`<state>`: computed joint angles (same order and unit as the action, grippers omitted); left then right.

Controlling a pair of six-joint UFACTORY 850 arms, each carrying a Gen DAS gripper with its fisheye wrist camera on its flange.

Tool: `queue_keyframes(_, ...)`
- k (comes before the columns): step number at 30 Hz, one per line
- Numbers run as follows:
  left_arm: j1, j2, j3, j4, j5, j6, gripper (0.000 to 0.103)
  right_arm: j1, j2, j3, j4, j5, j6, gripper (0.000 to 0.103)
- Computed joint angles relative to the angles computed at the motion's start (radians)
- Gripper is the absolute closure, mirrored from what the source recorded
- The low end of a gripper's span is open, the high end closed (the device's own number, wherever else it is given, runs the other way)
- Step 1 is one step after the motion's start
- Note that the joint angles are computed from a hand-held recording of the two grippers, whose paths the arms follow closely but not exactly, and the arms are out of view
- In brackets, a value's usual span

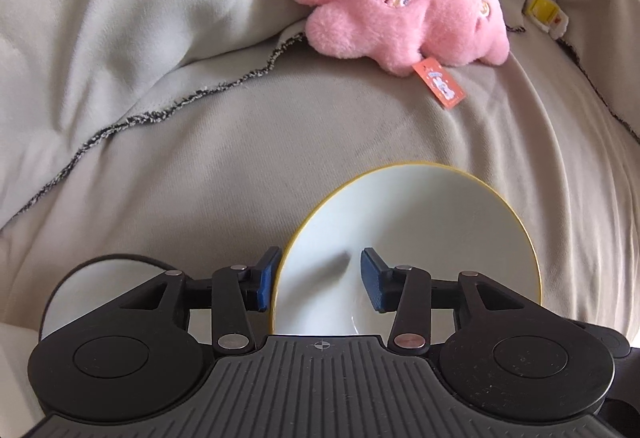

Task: Organize plates and bowls
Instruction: 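Grasp the yellow-rimmed bowl rim with the left gripper and lift it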

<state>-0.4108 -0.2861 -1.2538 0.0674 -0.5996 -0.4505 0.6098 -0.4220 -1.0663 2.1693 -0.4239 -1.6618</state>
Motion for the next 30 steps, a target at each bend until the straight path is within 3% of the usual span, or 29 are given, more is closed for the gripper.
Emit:
queue_keyframes(8,-0.075,0.042,0.042,-0.074,-0.075,0.036,0.056,0.011,0.094,0.091,0.196,0.113,-0.177,0.058)
queue_keyframes(14,-0.135,0.111,0.116,-0.099,-0.087,-0.013,0.057,-0.006,0.153,0.179,0.176,0.066,-0.144,0.056)
queue_keyframes(21,-0.199,0.155,0.167,-0.04,-0.089,-0.103,0.057,0.035,0.237,0.299,0.347,0.049,-0.376,0.053)
queue_keyframes(27,-0.221,0.185,0.19,-0.04,-0.091,-0.143,0.06,-0.022,0.225,0.308,0.161,-0.06,-0.208,0.053)
queue_keyframes(30,-0.227,0.178,0.184,-0.025,-0.107,-0.153,0.06,-0.023,0.223,0.308,0.15,-0.065,-0.205,0.053)
